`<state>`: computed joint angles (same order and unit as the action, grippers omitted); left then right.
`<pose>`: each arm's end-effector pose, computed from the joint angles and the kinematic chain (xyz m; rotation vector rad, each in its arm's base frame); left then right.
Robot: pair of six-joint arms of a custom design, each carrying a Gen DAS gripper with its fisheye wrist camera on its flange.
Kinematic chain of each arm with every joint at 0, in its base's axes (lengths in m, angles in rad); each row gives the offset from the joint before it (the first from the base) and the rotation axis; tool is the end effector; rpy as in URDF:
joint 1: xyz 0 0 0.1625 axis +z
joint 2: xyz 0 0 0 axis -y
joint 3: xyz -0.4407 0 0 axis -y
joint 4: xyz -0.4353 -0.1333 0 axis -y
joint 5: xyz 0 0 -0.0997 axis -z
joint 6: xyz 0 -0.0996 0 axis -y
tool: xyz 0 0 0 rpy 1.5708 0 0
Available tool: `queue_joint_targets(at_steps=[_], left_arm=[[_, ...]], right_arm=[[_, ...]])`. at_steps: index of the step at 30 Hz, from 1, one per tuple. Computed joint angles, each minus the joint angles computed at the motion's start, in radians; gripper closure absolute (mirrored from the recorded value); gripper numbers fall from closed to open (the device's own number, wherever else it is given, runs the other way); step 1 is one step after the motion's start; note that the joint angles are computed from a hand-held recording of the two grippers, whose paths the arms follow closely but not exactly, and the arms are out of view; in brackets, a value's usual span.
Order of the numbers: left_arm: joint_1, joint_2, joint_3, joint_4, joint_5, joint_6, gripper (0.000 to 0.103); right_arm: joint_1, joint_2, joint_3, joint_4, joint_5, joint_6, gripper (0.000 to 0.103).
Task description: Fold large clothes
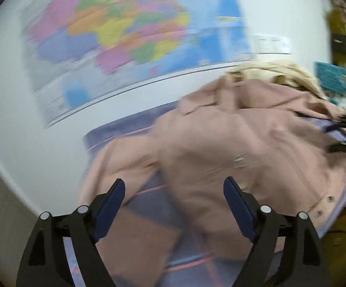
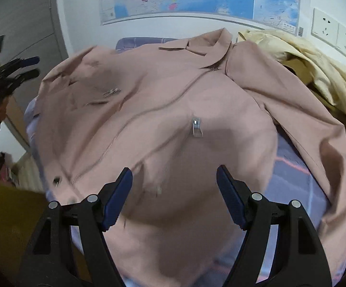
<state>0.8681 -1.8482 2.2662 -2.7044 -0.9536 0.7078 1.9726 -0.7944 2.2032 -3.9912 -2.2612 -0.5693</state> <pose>-0.1165 -0.4330 0.4138 1.3303 2.0015 -0.8903 0.2587 -0.4301 0.0911 0.6246 -2.1011 1.1218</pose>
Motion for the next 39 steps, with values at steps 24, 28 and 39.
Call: queue_joint_targets(at_steps=[24, 28, 39], left_arm=[[0.133, 0.891, -0.689, 0.064, 0.123, -0.115, 0.022], [0.147, 0.936, -0.746, 0.142, 0.123, -0.162, 0.074], [0.162, 0.938, -0.804, 0.156, 0.02, -0.191, 0.093]], right_arm=[[-0.124, 0.071, -0.727, 0.689, 0.093, 0.197, 0.037], [-0.145, 0.092, -0.803, 0.789, 0.099, 0.234, 0.1], [-0.127, 0.02, -0.767, 0.784, 0.153, 0.213, 0.092]])
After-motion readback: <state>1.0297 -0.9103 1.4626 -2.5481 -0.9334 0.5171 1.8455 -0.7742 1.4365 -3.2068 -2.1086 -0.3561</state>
